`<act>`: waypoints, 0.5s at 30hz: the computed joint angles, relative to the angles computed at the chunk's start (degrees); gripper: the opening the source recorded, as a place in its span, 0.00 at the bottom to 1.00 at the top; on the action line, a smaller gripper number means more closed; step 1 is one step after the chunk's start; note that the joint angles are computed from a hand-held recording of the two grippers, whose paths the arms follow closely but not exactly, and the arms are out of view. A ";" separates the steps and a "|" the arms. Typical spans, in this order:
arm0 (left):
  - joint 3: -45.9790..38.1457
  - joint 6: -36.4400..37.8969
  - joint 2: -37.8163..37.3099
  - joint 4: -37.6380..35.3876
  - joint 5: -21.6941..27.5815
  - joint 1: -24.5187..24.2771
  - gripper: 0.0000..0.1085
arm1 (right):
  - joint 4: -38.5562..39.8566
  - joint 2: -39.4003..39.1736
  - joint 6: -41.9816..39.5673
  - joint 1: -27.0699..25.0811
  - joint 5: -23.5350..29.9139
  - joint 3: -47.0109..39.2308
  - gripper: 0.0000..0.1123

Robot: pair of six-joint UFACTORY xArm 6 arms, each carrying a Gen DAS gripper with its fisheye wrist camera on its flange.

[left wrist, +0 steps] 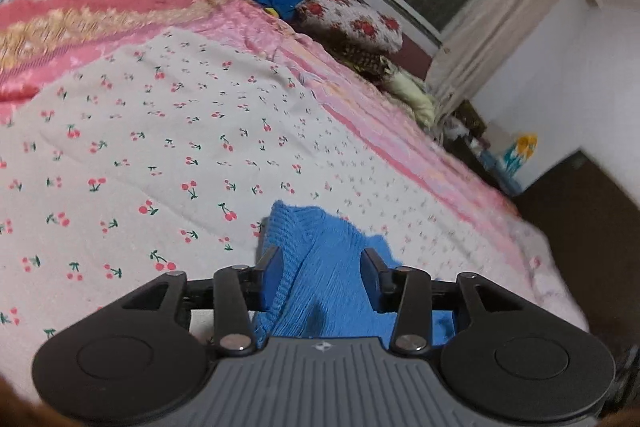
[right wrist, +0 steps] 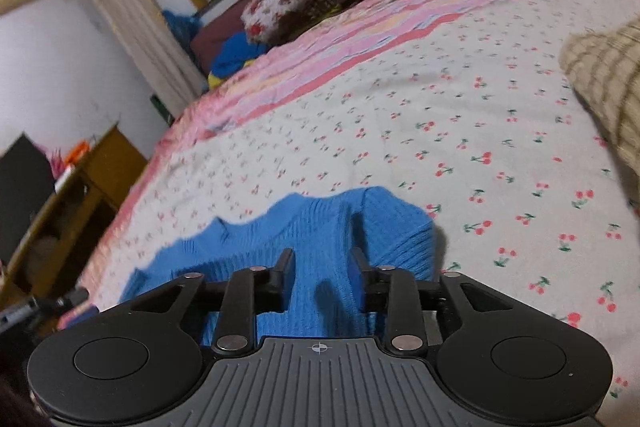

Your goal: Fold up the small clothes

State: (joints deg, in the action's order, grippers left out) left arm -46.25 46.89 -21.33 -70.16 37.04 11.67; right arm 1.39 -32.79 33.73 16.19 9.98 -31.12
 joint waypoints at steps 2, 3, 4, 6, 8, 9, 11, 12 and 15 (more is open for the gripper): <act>0.31 1.04 -0.27 2.58 -1.45 -1.44 0.44 | -5.02 1.06 2.32 0.19 0.35 -0.52 0.30; 0.72 1.41 -0.65 4.01 -2.67 -2.29 0.45 | -7.51 1.44 3.55 0.31 0.78 -0.72 0.30; 1.13 1.79 -0.84 5.91 -4.79 -3.64 0.45 | -10.25 1.66 5.19 0.38 1.30 -0.89 0.30; 2.15 1.85 -1.17 9.28 -9.50 -6.26 0.46 | -13.15 1.89 6.68 0.41 1.59 -0.94 0.30; 2.87 1.56 -0.80 13.56 -14.92 -9.22 0.46 | -14.02 2.06 7.50 0.34 1.89 -1.17 0.28; 3.28 1.08 -0.57 15.92 -17.56 -10.51 0.46 | -13.82 2.17 7.39 0.30 1.84 -1.21 0.27; 4.39 2.03 -0.50 18.78 -21.38 -12.57 0.46 | -13.86 2.23 7.34 0.13 1.89 -1.25 0.24; 4.86 2.11 -0.44 20.54 -22.44 -13.29 0.46 | -14.50 2.14 7.67 0.08 2.07 -1.25 0.23; 6.35 -0.26 -0.14 27.59 -26.03 -15.05 0.46 | -14.74 2.13 7.47 0.09 2.17 -1.34 0.22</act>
State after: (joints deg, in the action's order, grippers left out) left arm -39.90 46.63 -21.47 -42.57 11.01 -3.37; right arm -13.35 -30.65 41.21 16.28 12.15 -32.46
